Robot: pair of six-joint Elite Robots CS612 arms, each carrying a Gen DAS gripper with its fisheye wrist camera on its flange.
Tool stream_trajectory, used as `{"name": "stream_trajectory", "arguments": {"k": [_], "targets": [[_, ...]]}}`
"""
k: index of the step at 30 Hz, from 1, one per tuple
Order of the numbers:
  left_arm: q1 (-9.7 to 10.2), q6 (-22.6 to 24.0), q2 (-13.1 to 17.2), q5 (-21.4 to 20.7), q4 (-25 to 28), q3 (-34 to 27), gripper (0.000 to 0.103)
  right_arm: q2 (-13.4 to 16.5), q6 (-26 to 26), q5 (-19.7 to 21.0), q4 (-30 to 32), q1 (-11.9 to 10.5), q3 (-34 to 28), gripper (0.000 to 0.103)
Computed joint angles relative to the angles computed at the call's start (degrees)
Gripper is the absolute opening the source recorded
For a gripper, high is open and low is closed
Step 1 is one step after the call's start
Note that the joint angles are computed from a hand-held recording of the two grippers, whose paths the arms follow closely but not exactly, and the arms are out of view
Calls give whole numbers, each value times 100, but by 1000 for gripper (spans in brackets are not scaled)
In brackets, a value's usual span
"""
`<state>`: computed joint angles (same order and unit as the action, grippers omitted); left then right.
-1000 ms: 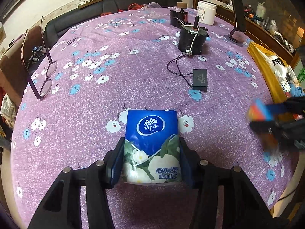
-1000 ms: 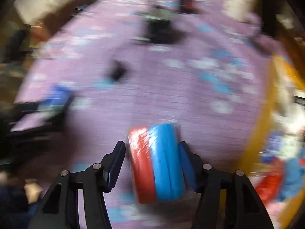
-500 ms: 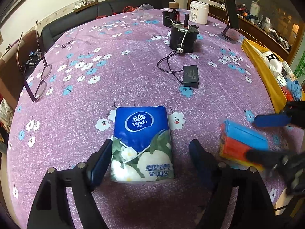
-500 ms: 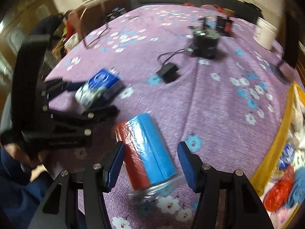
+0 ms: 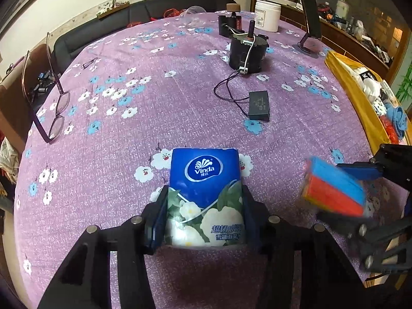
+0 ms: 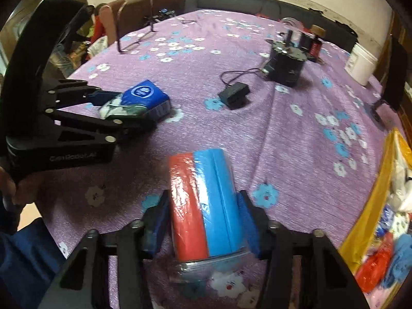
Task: Organize soft objects
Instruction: 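Lift the Vinda pack and sponge pack and carry them toward the tray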
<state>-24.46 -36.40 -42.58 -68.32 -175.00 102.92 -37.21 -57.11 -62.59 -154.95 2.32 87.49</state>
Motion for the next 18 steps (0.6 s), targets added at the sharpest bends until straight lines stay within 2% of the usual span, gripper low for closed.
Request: {"name": "stream_trajectory", "arguments": {"k": [2, 4, 6, 8, 10, 13, 15, 16, 18], "targets": [[-2, 3, 0, 22, -22, 7, 49, 4, 146, 7, -217, -9, 25, 45], [-9, 83, 0, 68, -228, 38, 49, 29, 447, 148, -363, -34, -31, 45], [-14, 30, -7, 197, -408, 39, 49, 105, 1148, 413, -412, -75, -217, 45], [-33, -27, 34, 504, -665, -25, 50, 192, 1703, 513, -770, -71, -306, 45], [-44, -113, 88, 835, -539, -174, 50, 325, 2305, 524, -1336, -40, -400, 45], [-4, -426, 199, 1120, -375, -399, 50, 486, 2899, 291, -1679, 37, -594, 46], [30, -707, 222, 1284, -18, -513, 51, 595, 3128, 132, -1780, 81, -755, 45], [50, -822, 247, 1330, -118, -506, 51, 640, 3232, 115, -1849, 88, -810, 46], [39, -1129, 269, 1722, 87, -517, 51, 700, 3349, 91, -2035, 86, -846, 46]]}}
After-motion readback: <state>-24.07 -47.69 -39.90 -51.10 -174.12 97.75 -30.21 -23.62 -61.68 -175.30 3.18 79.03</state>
